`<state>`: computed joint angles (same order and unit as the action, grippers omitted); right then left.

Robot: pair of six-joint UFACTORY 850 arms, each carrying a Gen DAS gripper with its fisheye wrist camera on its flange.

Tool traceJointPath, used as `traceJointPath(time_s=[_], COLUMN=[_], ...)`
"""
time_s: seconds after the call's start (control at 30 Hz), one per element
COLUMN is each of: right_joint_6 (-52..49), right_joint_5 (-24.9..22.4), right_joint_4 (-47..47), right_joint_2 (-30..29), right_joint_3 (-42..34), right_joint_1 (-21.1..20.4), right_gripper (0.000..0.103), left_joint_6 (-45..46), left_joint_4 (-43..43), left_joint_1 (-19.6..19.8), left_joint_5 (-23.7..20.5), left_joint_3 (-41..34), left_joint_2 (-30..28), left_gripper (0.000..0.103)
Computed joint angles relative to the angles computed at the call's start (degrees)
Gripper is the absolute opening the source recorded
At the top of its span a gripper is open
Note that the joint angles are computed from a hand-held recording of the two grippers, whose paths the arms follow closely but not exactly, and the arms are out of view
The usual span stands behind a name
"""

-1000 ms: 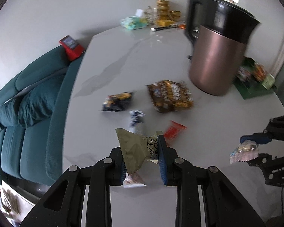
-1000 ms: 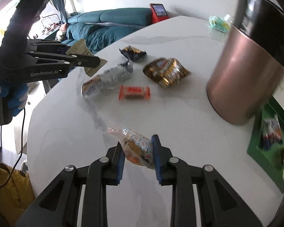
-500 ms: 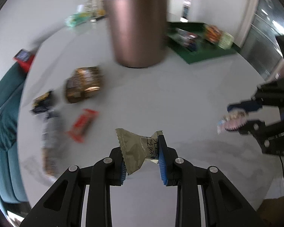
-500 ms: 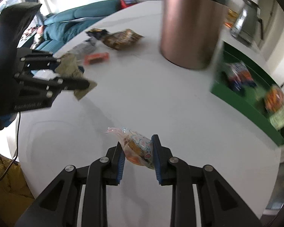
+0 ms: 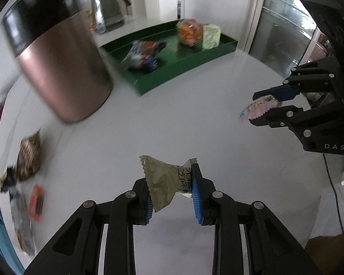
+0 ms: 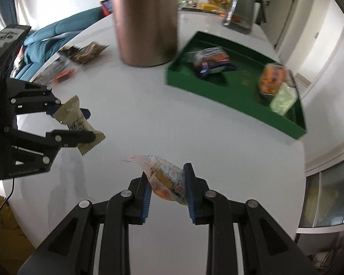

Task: Organize snacks
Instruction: 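Lift both held candies and carry them toward the green tray, then open the left tool over the tray while the right tool releases the pink-striped candy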

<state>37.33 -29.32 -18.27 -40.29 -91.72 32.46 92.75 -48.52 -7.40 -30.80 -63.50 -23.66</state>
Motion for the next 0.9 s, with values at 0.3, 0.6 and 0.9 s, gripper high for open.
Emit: traceJointPath(time_s=[0.3,0.6,0.9], right_joint_6=[4.8,4.6,-4.2], right_joint_5=[1.8,4.3,0.4], right_joint_4=[-8.7,-11.8,-2.6], right_joint_2=[2.3,-3.2,-15.3], right_joint_3=[0.9,-9.0,-23.5], right_joint_1=[-3.5,-8.1,-11.8], right_gripper=[0.000,0.000,0.000], left_joint_6=[0.6,-10.1,-28.3], left_joint_4=[-7.7,-6.8,5.6], left_joint_1=[-6.2,-10.4,-12.7], left_joint_5=[2.3,6.3,9.2], left_joint_3=[-4.7,-16.6,-27.7], left_joint_2=[-1.5,-9.5,-19.3], left_gripper=[0.024,0.024,0.024])
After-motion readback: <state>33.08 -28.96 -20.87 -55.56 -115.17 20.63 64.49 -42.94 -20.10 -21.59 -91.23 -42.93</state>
